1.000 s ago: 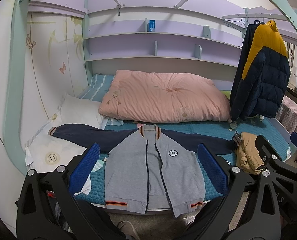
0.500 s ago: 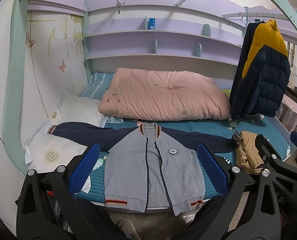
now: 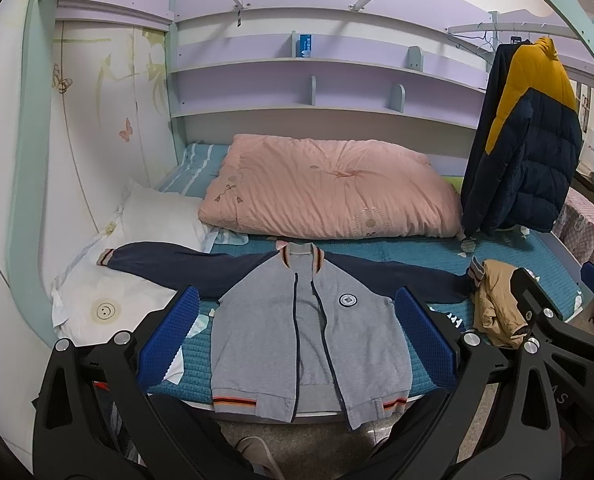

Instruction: Fold large clothes

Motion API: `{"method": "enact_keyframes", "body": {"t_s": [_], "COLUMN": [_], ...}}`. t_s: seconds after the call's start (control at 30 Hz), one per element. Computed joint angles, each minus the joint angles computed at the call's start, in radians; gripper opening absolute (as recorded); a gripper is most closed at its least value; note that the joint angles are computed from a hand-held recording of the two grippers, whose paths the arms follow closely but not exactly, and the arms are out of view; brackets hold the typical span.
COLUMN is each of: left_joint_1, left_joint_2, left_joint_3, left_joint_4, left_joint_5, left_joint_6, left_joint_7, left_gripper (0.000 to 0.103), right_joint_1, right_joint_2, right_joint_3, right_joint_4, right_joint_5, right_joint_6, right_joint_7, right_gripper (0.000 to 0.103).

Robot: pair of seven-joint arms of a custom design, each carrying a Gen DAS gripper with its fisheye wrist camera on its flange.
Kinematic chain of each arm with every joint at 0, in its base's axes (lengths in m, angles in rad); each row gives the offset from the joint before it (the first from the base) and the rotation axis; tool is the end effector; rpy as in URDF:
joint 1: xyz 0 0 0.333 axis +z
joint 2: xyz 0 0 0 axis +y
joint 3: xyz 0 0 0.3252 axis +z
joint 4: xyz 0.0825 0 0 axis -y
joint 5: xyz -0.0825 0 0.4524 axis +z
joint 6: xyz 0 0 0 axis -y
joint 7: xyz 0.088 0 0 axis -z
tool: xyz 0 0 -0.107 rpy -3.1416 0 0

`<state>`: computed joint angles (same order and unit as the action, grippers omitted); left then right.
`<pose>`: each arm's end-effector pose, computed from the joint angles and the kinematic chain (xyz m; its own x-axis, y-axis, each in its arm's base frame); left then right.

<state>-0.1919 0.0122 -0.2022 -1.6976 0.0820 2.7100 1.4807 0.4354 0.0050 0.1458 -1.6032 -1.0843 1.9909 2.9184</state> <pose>0.6303 -0.2642 0.6925 -0.3493 -0.9370 -0.0029 -0.5038 0.1904 -0.8425 0.5835 0.3176 0.6898 -0.4935 -0.8687 0.0426 -0.4039 0.1855 -0.8958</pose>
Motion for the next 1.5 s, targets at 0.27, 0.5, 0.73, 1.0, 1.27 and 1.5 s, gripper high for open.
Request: {"method": "enact_keyframes", "body": {"t_s": [0.27, 0.5, 0.73, 1.0, 1.27, 1.5], "left_joint_1": [0.000, -0.001, 0.001, 0.006, 0.010, 0.013], "left_joint_2": [0.002, 0.003, 0.000, -0.018, -0.026, 0.001], "left_joint_3": [0.000, 0.000, 0.001, 0.004, 0.004, 0.007], "left_joint_4": [0.005, 0.007, -0.001, -0.027, -0.036, 0.000], "left_joint_5": [0.000, 0.000, -0.004, 0.013, 0.020, 0.009], "left_joint_6": [-0.004, -0.006, -0.004, -0.011, -0.015, -0.037], "left_joint_7": [0.000, 0.001, 0.003, -0.010, -0.016, -0.004], "left_gripper": [0.098, 0.098, 0.098, 0.098, 0.098, 0.098], "right_joint_1": [0.001, 0.002, 0.006, 0.008, -0.001, -0.004], "right_joint_2": [0.002, 0.001, 0.011, 0.002, -0.014, 0.015], "right_joint_3": [-0.001, -0.001, -0.001, -0.003, 0.002, 0.000], "right_joint_4": [0.003, 0.000, 0.009, -0.021, -0.040, -0.005], "right_joint_5": [0.000, 0.000, 0.001, 0.017, 0.022, 0.030], "right_joint_6": [-0.001, 0.000, 0.000, 0.032, 0.056, 0.061], "right_joint_7": [-0.002, -0.001, -0.001, 0.014, 0.009, -0.010], "right_gripper": [0.096, 0.096, 0.096, 0.096, 0.096, 0.096]}}
